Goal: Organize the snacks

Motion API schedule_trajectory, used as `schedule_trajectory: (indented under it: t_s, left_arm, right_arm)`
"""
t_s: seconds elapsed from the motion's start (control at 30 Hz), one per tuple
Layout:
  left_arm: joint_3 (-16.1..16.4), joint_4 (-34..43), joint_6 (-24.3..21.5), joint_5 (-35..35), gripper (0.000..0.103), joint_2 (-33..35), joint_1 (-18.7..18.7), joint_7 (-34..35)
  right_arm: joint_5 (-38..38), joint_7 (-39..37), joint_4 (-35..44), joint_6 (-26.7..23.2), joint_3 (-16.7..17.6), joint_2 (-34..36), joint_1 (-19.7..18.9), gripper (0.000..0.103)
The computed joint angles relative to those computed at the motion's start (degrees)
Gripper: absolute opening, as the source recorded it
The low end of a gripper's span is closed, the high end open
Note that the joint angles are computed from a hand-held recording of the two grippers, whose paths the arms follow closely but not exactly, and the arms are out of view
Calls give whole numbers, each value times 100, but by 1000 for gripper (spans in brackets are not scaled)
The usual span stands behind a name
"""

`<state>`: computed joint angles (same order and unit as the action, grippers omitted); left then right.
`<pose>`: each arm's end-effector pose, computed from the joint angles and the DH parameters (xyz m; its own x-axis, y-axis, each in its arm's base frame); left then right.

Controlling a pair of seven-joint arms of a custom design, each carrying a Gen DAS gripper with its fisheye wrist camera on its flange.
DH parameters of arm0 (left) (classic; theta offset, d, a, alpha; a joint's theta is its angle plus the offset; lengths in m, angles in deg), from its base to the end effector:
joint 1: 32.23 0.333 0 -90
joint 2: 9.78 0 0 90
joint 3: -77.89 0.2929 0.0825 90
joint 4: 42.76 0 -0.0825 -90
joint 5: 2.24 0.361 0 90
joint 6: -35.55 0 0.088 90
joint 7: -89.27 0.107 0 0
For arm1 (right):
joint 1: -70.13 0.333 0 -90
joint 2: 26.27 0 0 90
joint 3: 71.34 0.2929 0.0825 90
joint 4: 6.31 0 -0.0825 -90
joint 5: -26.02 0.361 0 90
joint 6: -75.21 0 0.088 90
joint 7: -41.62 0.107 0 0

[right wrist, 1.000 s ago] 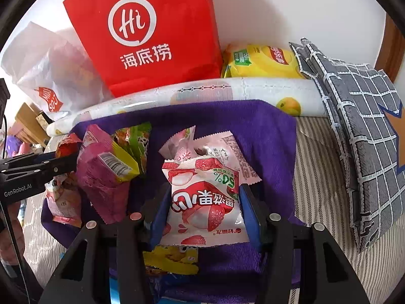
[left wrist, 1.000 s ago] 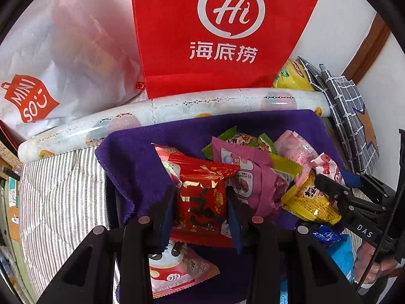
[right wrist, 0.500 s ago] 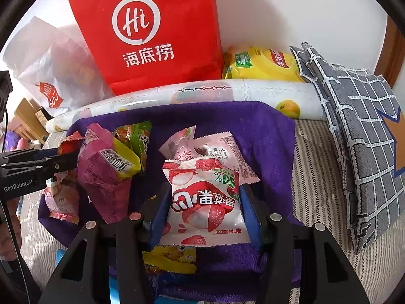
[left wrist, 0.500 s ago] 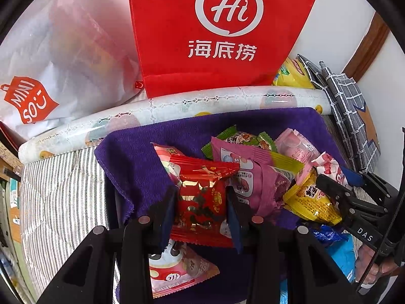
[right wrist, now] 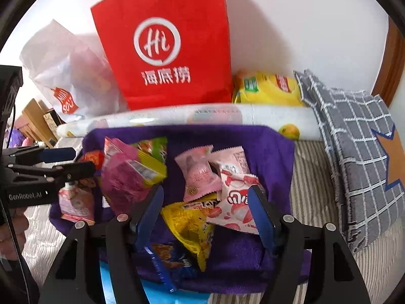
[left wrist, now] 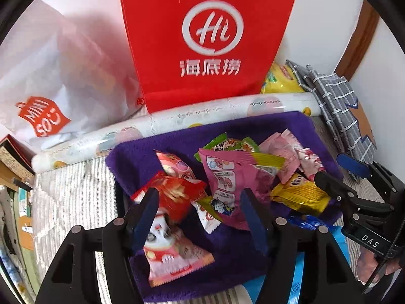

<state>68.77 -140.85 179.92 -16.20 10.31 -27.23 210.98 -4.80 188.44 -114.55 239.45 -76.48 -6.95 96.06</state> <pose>0.6601 -0.0339 0.4270 -0.4258 -0.9048 0.0092 -0.7904 0.3670 -0.4905 0.5871 0.2586 0.3879 -0.0826 -0.9834 -0.1618 -0.7653 0.1666 -0.6217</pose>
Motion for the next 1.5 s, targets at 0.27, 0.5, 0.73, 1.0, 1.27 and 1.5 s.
schedule_trajectory:
  t_s: [0.27, 0.5, 0.73, 1.0, 1.27, 1.5]
  left_arm:
    - [-51, -1459, 725, -1033, 66, -1381, 132, 851]
    - [445, -2640, 882, -2210, 70, -2758, -231, 1671]
    - [1062, -3701, 1125, -2920, 87, -4005, -771, 2147]
    - [1510, -4573, 1514, -2923, 92, -5024, -1224, 2235]
    - [1831, -4966, 1619, -2593, 92, -5468, -1520, 2003]
    - [1933, -5136, 1724, -2336, 92, -5656, -1629, 1826]
  right_arm:
    - [-1413, 1452, -581, -786, -13, -1093, 383, 70]
    - [-1921, 2581, -1369, -1478, 652, -2298, 216, 71]
    - [-2161, 3214, -2015, -2162, 1494, -3300, -28, 83]
    - [-1977, 3373, -2336, -2674, 2273, -3906, -297, 95]
    - [-1836, 3635, -2595, -2791, 2587, -4212, -391, 95]
    - [-1800, 3632, -2587, -3025, 2706, -4275, -367, 95]
